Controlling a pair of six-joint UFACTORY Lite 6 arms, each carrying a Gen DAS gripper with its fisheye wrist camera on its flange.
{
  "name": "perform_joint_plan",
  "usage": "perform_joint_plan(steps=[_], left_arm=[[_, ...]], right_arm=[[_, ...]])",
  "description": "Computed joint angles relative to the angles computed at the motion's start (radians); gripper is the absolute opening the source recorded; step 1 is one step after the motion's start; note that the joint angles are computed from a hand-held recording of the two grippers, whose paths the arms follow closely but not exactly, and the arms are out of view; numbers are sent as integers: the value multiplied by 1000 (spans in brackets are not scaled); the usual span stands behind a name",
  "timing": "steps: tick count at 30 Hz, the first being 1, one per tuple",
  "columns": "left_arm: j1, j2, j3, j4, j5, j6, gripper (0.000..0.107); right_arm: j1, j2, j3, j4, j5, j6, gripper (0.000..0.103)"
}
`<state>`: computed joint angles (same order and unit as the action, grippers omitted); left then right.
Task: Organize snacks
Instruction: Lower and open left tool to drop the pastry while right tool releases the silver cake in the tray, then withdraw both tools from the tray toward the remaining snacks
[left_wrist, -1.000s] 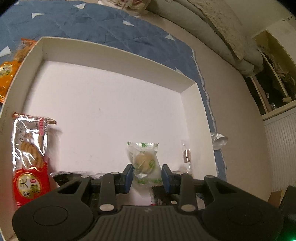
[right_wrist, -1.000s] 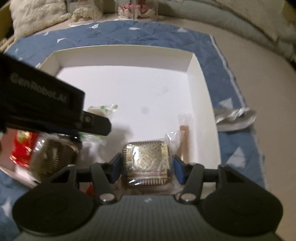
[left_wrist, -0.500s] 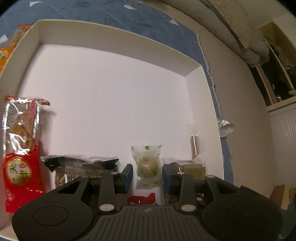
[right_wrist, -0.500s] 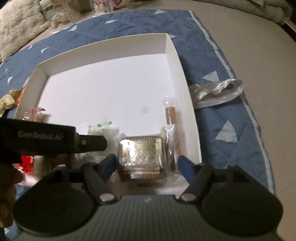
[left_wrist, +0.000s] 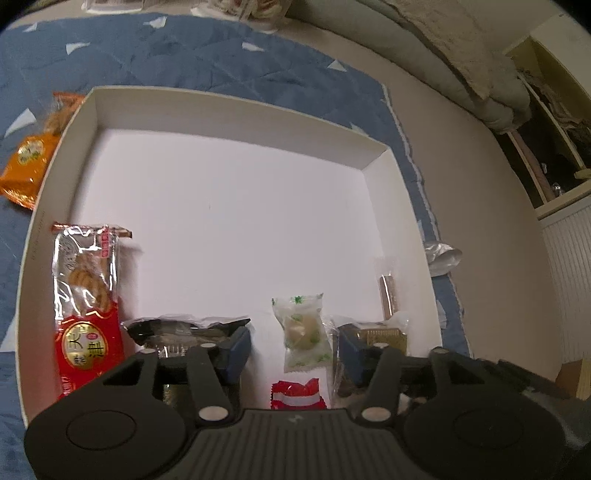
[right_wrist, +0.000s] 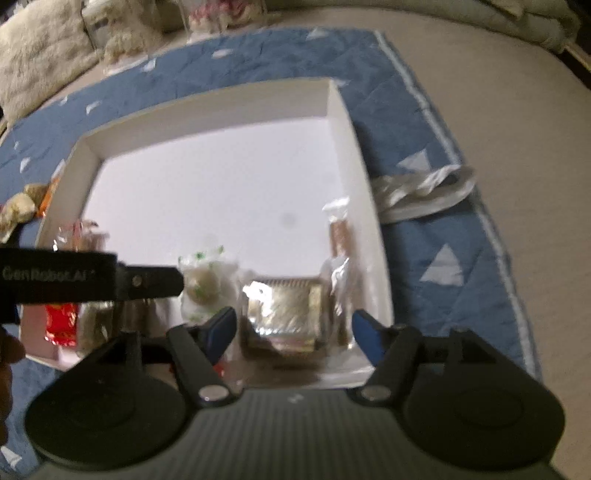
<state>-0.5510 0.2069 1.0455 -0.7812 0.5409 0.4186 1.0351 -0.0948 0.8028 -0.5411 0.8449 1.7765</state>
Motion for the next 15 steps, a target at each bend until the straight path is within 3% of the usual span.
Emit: perform_joint_plan(steps=[5, 15], left_arm=[[8, -75, -29, 69, 14, -45, 59], [24, -234, -108, 242, 31, -136, 80]], right_arm=[[54, -61, 1, -14, 80, 38, 79], [180, -112, 38, -44, 222, 123, 86]])
